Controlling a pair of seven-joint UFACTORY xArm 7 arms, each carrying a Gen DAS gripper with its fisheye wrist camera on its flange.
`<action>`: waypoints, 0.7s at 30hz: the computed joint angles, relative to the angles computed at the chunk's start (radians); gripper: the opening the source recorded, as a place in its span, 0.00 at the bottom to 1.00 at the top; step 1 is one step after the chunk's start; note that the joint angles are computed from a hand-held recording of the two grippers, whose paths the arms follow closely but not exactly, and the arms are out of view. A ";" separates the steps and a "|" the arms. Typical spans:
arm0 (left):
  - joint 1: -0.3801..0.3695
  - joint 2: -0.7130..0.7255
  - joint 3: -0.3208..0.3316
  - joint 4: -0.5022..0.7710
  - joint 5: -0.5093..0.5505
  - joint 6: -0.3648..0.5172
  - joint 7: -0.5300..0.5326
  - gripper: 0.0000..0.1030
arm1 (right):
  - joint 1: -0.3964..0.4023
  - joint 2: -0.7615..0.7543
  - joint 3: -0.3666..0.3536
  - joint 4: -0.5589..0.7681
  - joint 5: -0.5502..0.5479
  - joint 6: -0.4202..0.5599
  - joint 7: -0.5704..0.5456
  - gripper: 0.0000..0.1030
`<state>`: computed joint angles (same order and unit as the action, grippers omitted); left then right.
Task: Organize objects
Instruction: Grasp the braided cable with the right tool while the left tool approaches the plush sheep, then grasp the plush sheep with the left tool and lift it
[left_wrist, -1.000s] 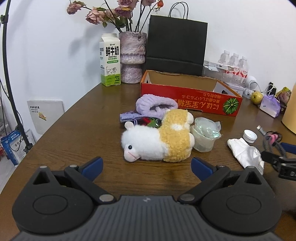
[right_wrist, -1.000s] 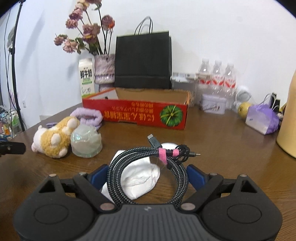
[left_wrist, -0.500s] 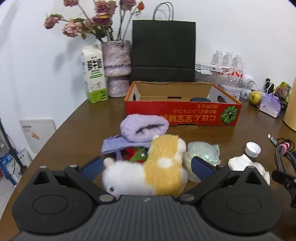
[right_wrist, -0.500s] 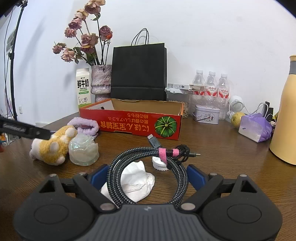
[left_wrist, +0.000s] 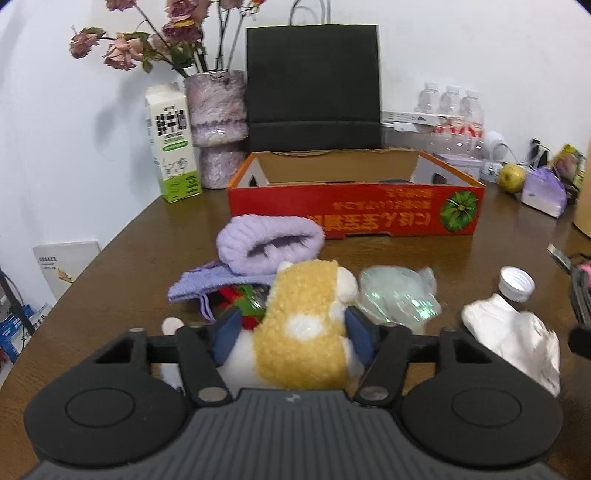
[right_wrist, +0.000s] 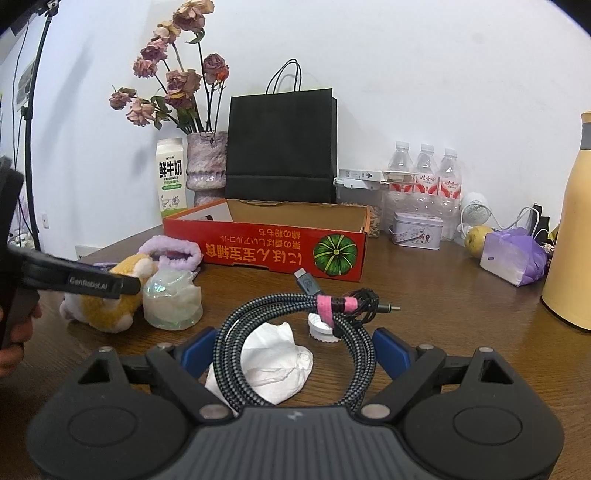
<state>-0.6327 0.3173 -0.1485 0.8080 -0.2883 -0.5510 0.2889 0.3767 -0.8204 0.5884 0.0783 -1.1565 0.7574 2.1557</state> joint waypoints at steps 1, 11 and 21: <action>0.003 -0.009 -0.003 -0.012 0.007 -0.003 -0.002 0.55 | 0.002 -0.002 0.001 -0.001 0.001 0.002 0.000 0.87; 0.130 -0.160 -0.057 -0.225 0.220 -0.035 -0.162 0.54 | 0.022 0.011 0.021 0.008 -0.004 0.040 0.019 0.87; 0.109 -0.189 -0.059 -0.221 0.168 0.013 -0.048 0.92 | 0.070 0.021 0.025 0.010 0.015 0.097 0.039 0.87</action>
